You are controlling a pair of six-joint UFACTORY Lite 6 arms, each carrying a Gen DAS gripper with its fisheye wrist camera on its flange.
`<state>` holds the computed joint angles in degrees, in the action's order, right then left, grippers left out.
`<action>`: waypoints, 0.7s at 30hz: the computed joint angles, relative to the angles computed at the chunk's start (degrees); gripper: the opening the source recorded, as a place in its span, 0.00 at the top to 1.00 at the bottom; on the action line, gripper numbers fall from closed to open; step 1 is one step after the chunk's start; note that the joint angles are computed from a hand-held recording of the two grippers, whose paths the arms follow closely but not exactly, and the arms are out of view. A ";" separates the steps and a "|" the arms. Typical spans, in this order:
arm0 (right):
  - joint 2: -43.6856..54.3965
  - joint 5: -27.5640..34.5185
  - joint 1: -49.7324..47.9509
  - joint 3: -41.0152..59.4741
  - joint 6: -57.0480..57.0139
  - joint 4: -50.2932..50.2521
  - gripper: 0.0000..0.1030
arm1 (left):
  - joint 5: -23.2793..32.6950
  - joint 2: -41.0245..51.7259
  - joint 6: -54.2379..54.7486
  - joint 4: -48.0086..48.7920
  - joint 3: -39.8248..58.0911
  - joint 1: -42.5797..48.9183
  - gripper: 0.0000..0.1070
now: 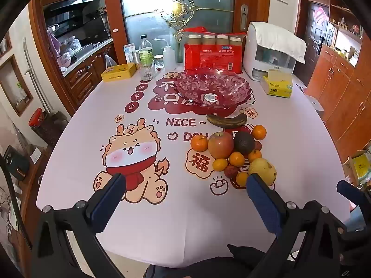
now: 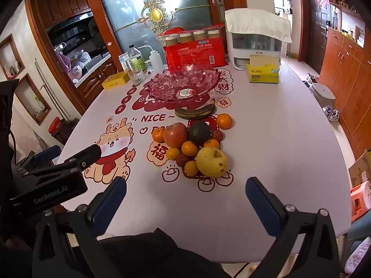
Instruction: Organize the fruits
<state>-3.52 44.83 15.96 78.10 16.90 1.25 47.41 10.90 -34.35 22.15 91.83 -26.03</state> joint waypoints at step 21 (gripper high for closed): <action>1.03 0.15 0.51 1.03 -0.11 -0.04 0.00 | -0.53 -0.84 -0.11 0.13 -1.35 0.41 0.04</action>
<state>-2.49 44.99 16.46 79.13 16.79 1.21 46.89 10.06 -34.46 22.28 90.48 -25.62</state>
